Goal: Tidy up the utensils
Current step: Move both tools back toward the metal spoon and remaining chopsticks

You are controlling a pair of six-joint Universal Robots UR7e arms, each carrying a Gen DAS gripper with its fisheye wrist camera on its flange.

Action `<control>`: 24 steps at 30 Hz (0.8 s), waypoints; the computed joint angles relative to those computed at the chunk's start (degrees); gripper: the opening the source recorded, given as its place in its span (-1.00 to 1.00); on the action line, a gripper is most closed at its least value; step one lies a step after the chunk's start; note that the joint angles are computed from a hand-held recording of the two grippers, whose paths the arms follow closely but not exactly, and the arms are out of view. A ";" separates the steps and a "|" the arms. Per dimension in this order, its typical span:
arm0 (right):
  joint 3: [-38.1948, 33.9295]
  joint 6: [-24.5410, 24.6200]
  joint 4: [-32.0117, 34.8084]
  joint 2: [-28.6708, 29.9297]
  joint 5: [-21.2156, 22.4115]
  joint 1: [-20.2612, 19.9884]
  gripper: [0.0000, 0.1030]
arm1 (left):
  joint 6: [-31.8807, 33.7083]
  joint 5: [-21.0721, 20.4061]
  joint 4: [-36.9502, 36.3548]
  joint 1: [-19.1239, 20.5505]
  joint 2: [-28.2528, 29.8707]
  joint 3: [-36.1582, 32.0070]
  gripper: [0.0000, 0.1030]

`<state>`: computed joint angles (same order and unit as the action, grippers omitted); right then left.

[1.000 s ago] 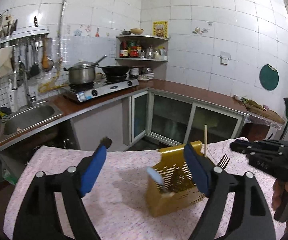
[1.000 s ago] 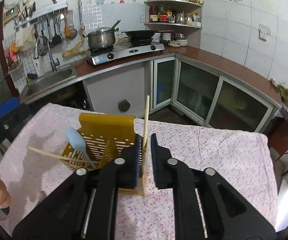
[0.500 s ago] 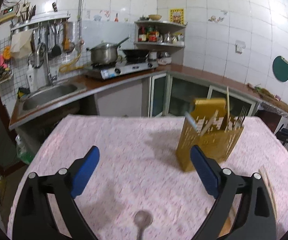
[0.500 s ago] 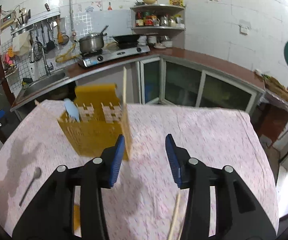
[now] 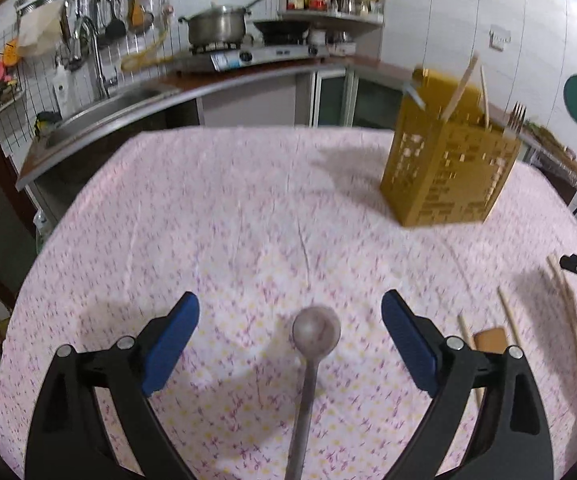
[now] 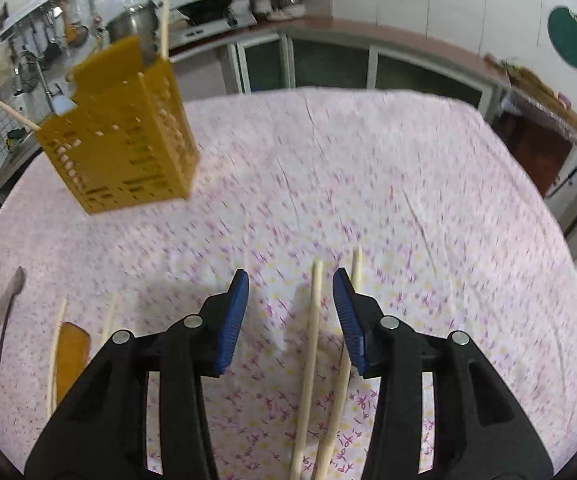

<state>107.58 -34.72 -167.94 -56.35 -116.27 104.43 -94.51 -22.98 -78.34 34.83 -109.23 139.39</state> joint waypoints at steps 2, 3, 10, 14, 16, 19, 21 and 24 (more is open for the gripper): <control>-0.58 0.36 0.94 0.73 -1.17 -0.29 -0.14 | 3.12 -0.97 -3.96 1.21 0.38 0.88 0.76; -0.75 0.48 1.15 1.05 -1.68 -0.44 -0.14 | 4.89 -1.29 -6.14 1.90 0.57 1.25 0.76; -2.89 1.77 3.54 2.89 -3.55 -1.04 -0.15 | 14.23 -3.81 -18.37 6.46 1.88 2.38 0.75; -3.55 1.63 4.23 3.89 -4.85 -1.12 -0.26 | 15.52 -4.43 -19.93 7.93 2.59 2.10 0.74; -4.03 2.18 4.65 4.20 -4.99 -1.24 -0.32 | 15.80 -4.59 -20.11 8.47 3.02 1.59 0.70; -4.45 2.69 5.29 3.94 -4.14 -1.37 -0.42 | 18.72 -5.63 -22.94 9.57 3.90 1.29 0.53; -4.83 3.01 6.37 3.66 -3.63 -1.36 -0.43 | 17.85 -6.21 -21.50 10.20 4.91 0.44 0.52; -5.35 2.74 8.37 3.53 -3.68 -1.13 -0.43 | 18.39 -7.24 -22.13 11.30 5.71 0.15 0.52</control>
<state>102.23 -31.99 -159.57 -52.82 -119.95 103.30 -76.13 -30.22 -100.47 46.13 -103.52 139.54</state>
